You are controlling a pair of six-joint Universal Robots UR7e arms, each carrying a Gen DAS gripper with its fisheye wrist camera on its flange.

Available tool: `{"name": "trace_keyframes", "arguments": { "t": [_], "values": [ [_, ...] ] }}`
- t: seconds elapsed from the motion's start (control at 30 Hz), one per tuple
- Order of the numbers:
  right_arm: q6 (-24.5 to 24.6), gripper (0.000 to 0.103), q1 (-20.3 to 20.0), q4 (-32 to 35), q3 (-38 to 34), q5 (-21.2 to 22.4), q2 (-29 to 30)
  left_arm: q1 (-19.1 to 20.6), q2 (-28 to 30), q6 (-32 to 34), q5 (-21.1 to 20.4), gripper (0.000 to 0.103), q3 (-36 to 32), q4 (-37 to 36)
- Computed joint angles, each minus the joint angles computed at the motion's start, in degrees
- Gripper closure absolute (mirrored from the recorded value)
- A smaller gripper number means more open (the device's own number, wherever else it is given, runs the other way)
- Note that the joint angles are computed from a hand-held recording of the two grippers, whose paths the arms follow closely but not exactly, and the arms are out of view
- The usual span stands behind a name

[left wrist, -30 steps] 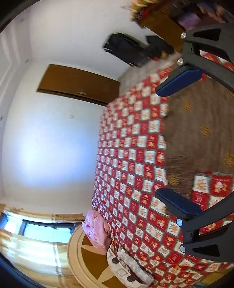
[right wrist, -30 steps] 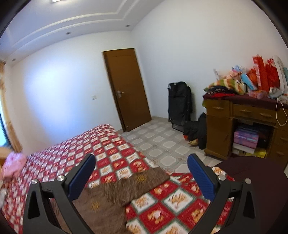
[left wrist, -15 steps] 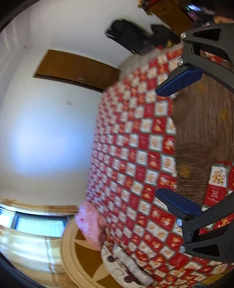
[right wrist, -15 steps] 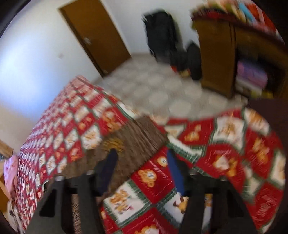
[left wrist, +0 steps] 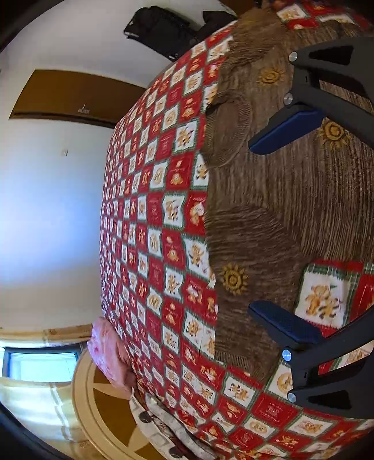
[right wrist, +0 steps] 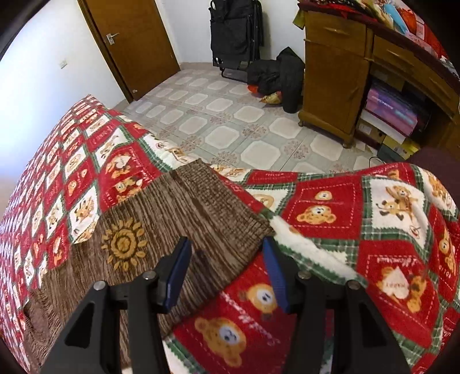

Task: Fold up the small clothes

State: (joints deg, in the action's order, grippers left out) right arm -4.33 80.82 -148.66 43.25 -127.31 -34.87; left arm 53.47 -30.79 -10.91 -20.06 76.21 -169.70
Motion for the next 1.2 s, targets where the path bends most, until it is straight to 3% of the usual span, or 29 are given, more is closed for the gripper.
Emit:
{"name": "trace_keyframes", "arguments": {
  "t": [0.07,0.17,0.33,0.43,0.63,0.8,0.97,1.2],
  "values": [
    [-2.36,0.087,0.17,-0.48,-1.63,-1.21,1.32,0.14,1.13,1.18,0.41,0.001,-0.56,0.27],
    [-2.51,0.092,-0.54,-2.16,0.21,1.56,0.12,0.71,1.08,-1.36,-1.46,0.001,0.0,3.43],
    [-6.73,0.093,-0.18,-9.38,4.69,7.06,-2.35,1.31,1.17,-2.36,-2.65,0.001,0.74,3.32],
    [-10.58,0.094,0.78,-9.29,5.17,9.44,-2.73,1.54,0.86,-4.0,-3.03,0.001,0.91,4.58],
    [-14.92,0.094,3.03,-8.78,5.25,10.32,-1.7,1.02,0.5,-0.07,-3.23,0.001,2.1,-0.88],
    [-23.84,0.094,7.5,-11.53,10.62,12.64,-1.56,0.76,-0.57,0.53,-3.28,0.001,3.66,-2.75],
    [-29.93,0.094,10.94,-10.42,15.97,16.68,-0.38,0.59,-2.12,-0.56,-2.73,0.001,6.24,-3.75],
    [-36.3,0.093,11.81,-12.75,21.81,16.08,3.89,1.03,-4.51,-4.56,-2.23,0.001,9.39,-1.7]
  ]
}}
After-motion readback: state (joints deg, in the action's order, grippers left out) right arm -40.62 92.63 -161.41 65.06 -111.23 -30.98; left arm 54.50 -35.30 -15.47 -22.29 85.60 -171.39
